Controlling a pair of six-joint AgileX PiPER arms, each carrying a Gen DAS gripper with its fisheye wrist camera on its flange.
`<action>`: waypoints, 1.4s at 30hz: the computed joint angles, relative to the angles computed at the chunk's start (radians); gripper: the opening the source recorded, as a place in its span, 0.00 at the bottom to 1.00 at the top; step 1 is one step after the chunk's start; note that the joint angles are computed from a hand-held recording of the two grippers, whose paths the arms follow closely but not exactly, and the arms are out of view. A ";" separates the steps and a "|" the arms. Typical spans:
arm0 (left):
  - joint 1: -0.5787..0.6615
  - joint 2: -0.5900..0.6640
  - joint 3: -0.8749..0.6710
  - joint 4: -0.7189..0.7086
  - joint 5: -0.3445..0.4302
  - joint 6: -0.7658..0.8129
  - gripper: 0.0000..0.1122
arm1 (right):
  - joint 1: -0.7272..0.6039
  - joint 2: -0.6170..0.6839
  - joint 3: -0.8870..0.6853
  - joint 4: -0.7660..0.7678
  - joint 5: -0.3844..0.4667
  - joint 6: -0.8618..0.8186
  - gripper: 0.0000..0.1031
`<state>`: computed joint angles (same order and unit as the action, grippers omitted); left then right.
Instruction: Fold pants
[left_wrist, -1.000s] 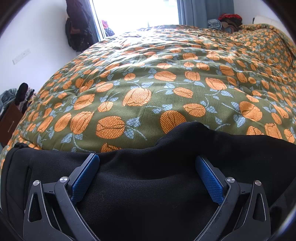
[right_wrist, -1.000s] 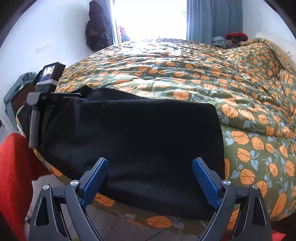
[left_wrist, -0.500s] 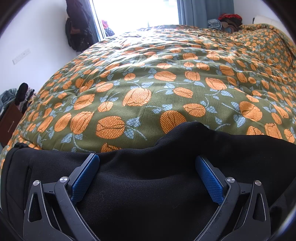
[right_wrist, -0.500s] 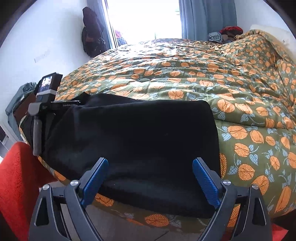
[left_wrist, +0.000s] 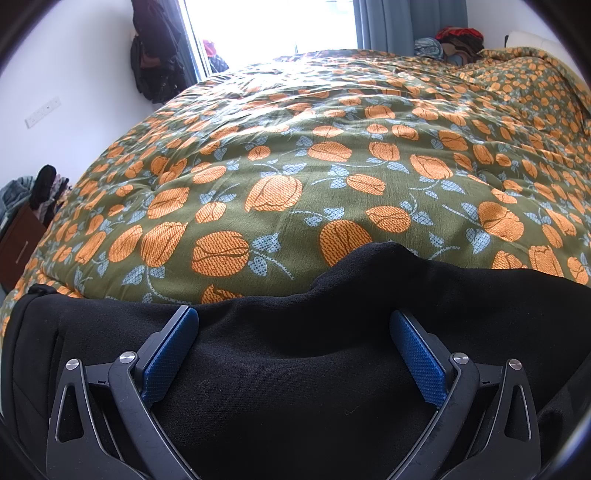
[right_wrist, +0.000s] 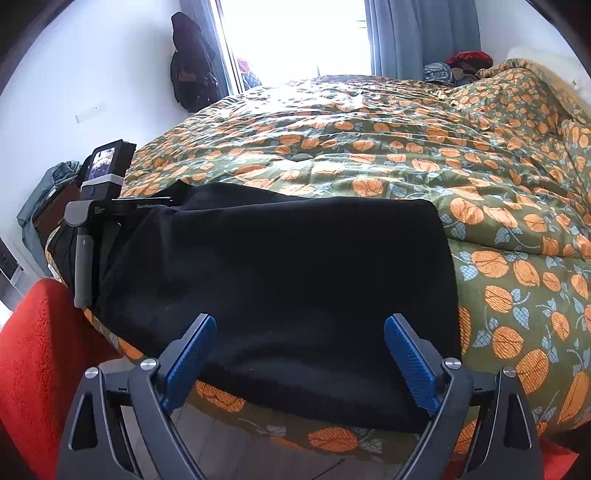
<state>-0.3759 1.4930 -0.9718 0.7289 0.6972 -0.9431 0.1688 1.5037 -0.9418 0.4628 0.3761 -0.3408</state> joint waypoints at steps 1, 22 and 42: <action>0.000 0.000 0.000 0.000 0.000 0.000 0.91 | -0.006 0.000 0.002 0.012 0.001 -0.010 0.89; 0.000 0.000 0.000 0.001 0.000 -0.001 0.91 | -0.027 0.027 -0.029 0.097 0.026 -0.074 0.89; 0.000 0.001 0.000 0.001 -0.001 -0.001 0.91 | -0.026 0.030 -0.020 0.057 0.016 -0.040 0.89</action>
<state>-0.3754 1.4937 -0.9716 0.7300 0.6966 -0.9439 0.1432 1.5334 -0.9614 0.5200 0.3926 -0.3812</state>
